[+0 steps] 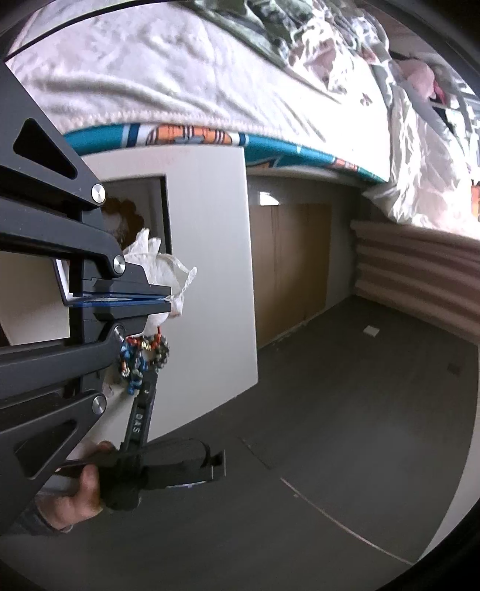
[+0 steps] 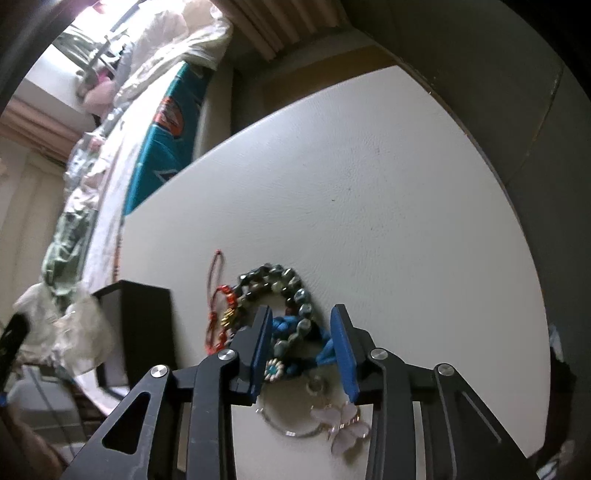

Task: Organize jewelry
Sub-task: 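Lower the white tissue piece into the black box and open the left gripper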

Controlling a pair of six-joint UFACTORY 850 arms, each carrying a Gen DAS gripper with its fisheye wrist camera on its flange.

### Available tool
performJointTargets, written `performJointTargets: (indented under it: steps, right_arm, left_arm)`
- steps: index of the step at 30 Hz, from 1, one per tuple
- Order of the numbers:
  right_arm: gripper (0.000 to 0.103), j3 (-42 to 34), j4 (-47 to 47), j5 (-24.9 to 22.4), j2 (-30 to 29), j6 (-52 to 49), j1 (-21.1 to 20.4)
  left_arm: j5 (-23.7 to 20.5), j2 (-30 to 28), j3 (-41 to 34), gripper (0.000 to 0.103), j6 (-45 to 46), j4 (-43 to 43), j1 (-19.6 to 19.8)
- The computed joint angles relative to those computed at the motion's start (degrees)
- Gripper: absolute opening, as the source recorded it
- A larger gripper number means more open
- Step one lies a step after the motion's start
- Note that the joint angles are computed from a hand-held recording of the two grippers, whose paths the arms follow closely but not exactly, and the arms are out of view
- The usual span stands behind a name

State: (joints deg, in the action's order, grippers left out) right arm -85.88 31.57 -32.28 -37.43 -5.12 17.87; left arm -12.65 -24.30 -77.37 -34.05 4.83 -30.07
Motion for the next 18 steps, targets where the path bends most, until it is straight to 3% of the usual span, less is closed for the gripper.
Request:
performJointTargets:
  steps: [1,3,10,18]
  right_arm:
    - [0.014,-0.6,-0.5,-0.5,-0.5,0.4,0.1]
    - [0.01,-0.6,-0.7,0.0,-0.6,0.7,0.1]
    - [0.01,4.7,8.7,4.4,5.1,-8.2,-0.7]
    - [0.01,8.7,14.5,7.4,13.0,-16.8,-0.1]
  left_arm:
    - [0.2,0.5,0.7,0.0,-0.7,0.5,0.2]
    - [0.3,1.2,1.5,0.0,-2.2,1.9,0.7]
    - [0.5,1.5,3.0,0.0,0.1,-1.3,1.9]
    - [1.3,-1.3,1.3,0.0,14.0,-16.1,2.3]
